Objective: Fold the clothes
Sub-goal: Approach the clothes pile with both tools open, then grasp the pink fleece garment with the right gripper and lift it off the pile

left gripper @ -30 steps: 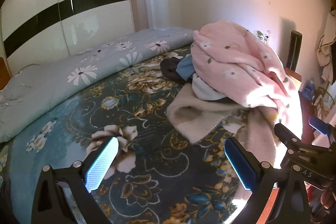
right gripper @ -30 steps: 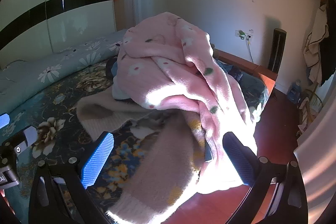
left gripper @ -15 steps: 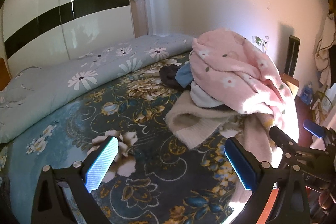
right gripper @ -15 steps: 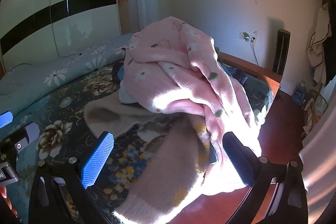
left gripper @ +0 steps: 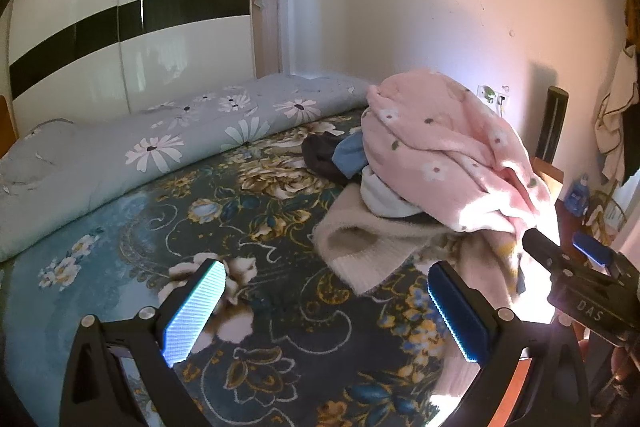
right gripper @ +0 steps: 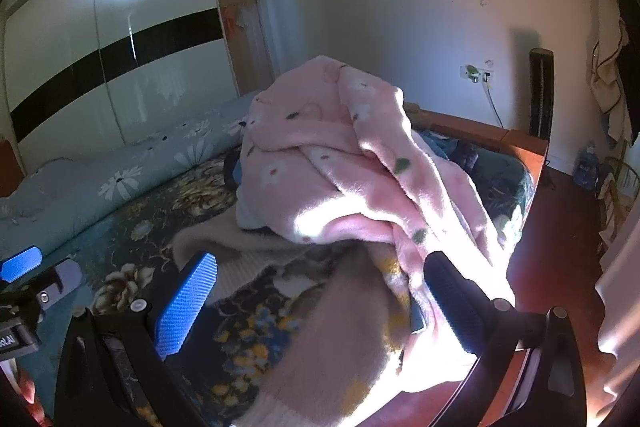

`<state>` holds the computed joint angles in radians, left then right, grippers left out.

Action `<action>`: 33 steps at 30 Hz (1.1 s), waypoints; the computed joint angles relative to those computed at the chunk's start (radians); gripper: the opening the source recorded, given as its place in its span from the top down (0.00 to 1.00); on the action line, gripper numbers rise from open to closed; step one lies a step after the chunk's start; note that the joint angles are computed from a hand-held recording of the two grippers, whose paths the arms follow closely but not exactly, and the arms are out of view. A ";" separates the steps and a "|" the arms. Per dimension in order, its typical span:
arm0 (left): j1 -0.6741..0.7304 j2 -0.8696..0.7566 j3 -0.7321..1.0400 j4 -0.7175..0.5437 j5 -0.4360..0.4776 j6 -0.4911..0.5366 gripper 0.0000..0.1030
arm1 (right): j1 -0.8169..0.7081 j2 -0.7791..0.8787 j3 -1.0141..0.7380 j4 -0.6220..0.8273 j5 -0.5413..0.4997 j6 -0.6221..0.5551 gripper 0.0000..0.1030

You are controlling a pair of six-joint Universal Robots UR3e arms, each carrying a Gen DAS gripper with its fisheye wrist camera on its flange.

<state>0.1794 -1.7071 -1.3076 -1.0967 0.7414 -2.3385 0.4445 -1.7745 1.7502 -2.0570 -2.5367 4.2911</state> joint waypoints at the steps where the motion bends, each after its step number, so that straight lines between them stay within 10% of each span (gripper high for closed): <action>1: 0.002 -0.001 -0.002 0.003 -0.001 0.002 0.00 | -0.004 -0.003 0.004 -0.004 0.001 -0.008 0.00; 8: -0.002 -0.022 0.011 0.007 0.022 0.028 0.00 | -0.066 -0.045 0.027 -0.045 0.096 -0.112 0.00; 15: 0.073 -0.012 -0.056 0.091 -0.020 0.051 0.00 | -0.221 -0.072 -0.026 -0.123 0.139 -0.454 0.00; 21: 0.156 -0.060 -0.020 0.086 -0.027 0.059 0.00 | -0.654 -0.074 -0.089 -0.223 0.456 -0.709 0.03; 25: 0.217 -0.102 -0.011 0.152 -0.025 0.032 0.00 | -0.821 0.018 -0.179 -0.153 0.613 -0.726 0.32; 29: 0.279 -0.167 0.055 0.125 -0.016 0.032 0.00 | -0.855 0.035 -0.181 -0.122 0.713 -0.659 0.88; 33: 0.337 -0.269 0.208 0.003 -0.023 0.013 0.00 | -0.715 0.096 -0.353 -0.104 0.645 -0.670 0.91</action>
